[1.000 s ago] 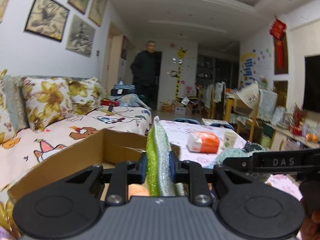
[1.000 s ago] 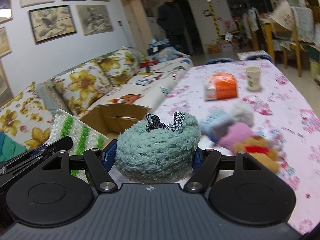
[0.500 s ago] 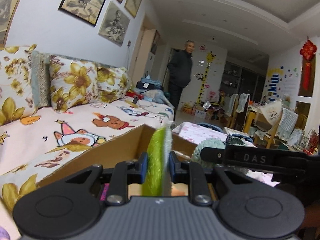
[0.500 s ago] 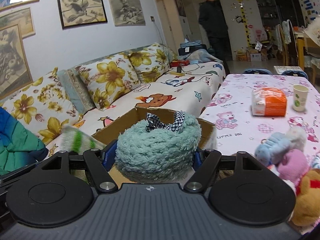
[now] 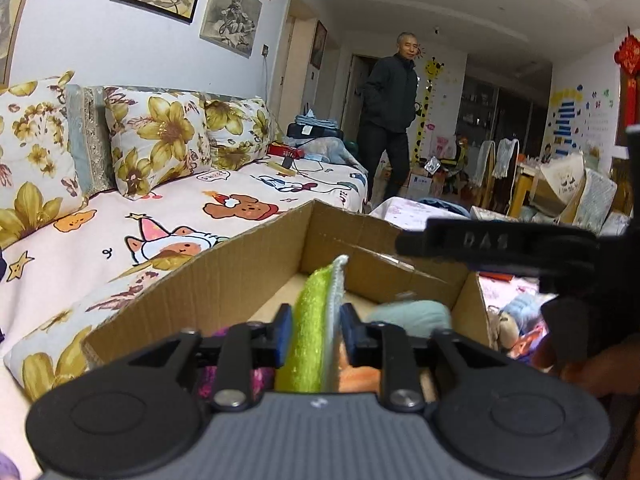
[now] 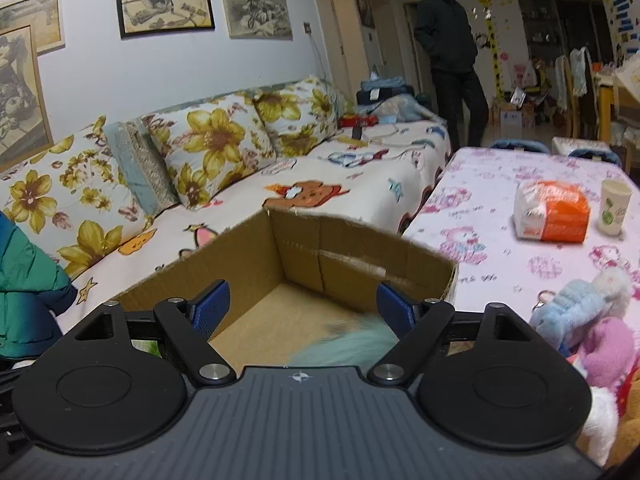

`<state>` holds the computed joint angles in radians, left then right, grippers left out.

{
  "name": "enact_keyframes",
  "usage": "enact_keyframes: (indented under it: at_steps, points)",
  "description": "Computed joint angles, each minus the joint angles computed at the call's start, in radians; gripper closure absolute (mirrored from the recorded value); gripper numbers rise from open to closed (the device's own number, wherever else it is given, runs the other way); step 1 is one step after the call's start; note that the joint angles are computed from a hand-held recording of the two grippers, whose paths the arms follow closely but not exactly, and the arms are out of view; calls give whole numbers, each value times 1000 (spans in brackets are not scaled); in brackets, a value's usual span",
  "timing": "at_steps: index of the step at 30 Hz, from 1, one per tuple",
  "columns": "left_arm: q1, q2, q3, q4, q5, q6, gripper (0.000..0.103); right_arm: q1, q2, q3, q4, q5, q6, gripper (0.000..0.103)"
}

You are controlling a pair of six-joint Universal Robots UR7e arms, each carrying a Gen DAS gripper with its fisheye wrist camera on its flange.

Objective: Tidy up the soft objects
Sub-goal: 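Open left tool to drop the yellow-green cloth into the box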

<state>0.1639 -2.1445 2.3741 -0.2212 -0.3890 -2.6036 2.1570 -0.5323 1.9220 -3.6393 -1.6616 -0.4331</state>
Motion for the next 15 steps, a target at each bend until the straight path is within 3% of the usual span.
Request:
enact_keyframes:
  at_steps: [3, 7, 15]
  points:
    - [0, 24, -5, 21, -10, -37, 40, 6, -13, 31, -60, -16, -9, 2]
    - [-4, 65, -10, 74, -24, -109, 21, 13, -32, 71, -131, -67, -1, 1]
    - [2, 117, -11, 101, -11, -153, 13, 14, -63, 138, -215, -137, 3, 0]
